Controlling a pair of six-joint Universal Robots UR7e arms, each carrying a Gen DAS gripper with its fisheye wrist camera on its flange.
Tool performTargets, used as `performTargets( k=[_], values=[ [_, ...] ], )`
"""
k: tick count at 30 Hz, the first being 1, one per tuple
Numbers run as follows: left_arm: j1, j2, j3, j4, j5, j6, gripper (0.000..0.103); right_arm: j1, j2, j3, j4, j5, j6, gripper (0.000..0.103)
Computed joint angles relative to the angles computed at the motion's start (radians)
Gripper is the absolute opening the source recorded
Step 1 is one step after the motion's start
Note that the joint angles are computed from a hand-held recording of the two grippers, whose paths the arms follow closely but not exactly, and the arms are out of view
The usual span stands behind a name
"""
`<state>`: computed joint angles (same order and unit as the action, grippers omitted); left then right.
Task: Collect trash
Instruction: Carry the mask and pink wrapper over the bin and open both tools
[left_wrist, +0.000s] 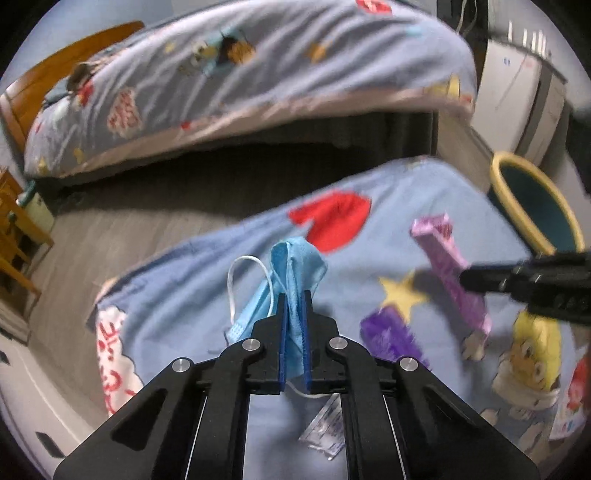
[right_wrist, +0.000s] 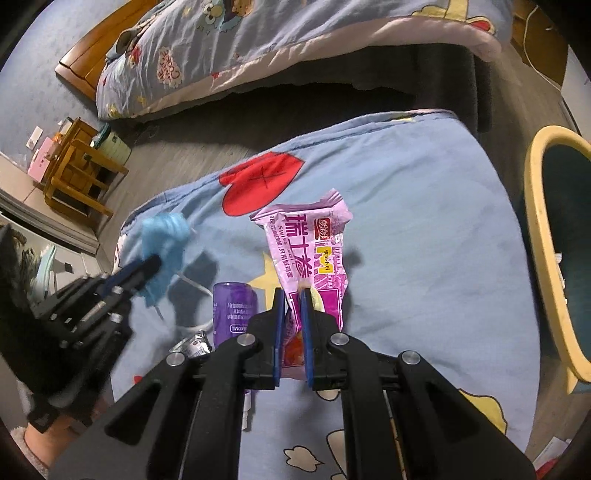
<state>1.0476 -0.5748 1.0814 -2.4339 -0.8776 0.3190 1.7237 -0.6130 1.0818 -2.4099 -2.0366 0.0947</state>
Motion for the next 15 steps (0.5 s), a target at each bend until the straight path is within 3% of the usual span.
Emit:
performTargets(
  k=[15],
  values=[
    [-0.082,-0.025,0.025,-0.072,-0.047,0.024,0.007,0.017,-0.115,0.096,-0.111,-0.050,0.016,0.008]
  ],
)
